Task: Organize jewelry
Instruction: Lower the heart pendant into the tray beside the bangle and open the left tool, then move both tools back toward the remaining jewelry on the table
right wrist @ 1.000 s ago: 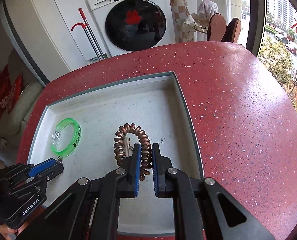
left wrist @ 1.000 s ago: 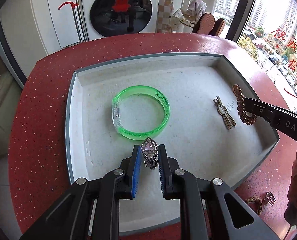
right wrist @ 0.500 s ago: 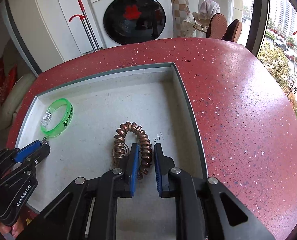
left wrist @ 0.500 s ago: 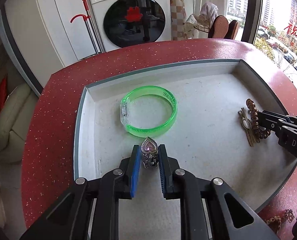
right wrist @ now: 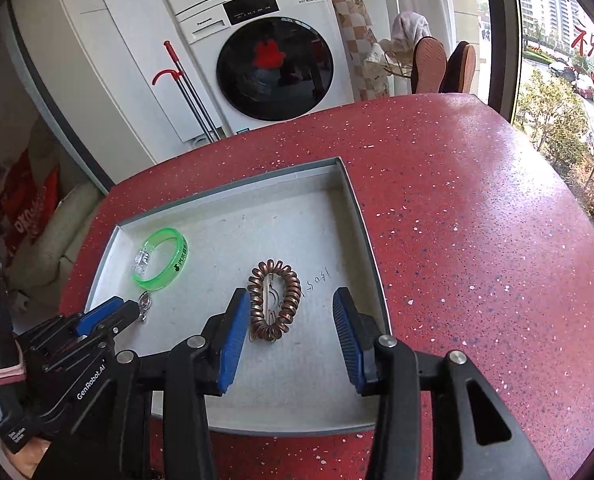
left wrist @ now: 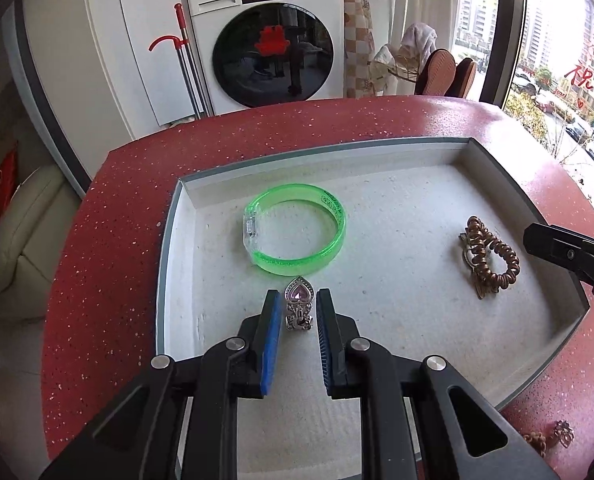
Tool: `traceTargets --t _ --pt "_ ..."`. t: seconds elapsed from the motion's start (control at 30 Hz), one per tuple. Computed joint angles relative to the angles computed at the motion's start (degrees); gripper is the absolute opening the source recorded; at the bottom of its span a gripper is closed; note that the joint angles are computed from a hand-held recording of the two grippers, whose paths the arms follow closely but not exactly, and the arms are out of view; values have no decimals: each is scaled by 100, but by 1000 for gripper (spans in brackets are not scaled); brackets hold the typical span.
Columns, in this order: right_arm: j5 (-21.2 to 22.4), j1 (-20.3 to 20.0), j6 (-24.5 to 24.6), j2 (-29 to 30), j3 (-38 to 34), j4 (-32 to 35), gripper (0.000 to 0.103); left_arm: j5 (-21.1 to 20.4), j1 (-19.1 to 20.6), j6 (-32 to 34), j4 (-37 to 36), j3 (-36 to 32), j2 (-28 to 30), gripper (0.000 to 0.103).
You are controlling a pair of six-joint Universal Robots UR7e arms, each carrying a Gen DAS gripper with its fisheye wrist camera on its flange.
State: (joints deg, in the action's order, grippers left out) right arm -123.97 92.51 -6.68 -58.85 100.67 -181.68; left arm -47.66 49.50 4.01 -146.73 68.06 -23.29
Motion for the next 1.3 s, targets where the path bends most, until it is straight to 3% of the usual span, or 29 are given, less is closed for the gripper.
traceTargets --t 0.07,0.1,0.13,0.17,0.23,0.3,0.47,0.83,1.1,1.3 --pt "81 -2 75 -96 120 -38 47 -75 -11 3 -89 69 -63 36" --pt "99 6 112 -136 184 -62 47 -79 -25 25 -147 109 -90 51" --pt "108 11 127 -171 233 -72 48 -63 -40 35 -207 151 -120 73" --pt "108 25 121 -202 290 -104 48 -25 -59 63 -411 245 -161 103" --pt "93 55 112 -265 406 -162 48 -48 -105 339 -1061 495 -257 103" --pt "113 80 137 -315 506 -200 52 -90 -137 358 -1002 554 -337 103" --pt "28 204 77 -416 819 -419 82 -71 -214 303 -1246 991 -617 103" --pt "-143 410 275 -640 1470 -758 86 -92 -281 -624 -791 2155 -1530 103" --pt "-104 476 466 -877 1893 -538 86 -81 -186 -1134 -721 2823 -2033 103" --pt "-387 527 495 -917 2174 -582 86 327 -193 -1419 -1023 3403 -2303 103"
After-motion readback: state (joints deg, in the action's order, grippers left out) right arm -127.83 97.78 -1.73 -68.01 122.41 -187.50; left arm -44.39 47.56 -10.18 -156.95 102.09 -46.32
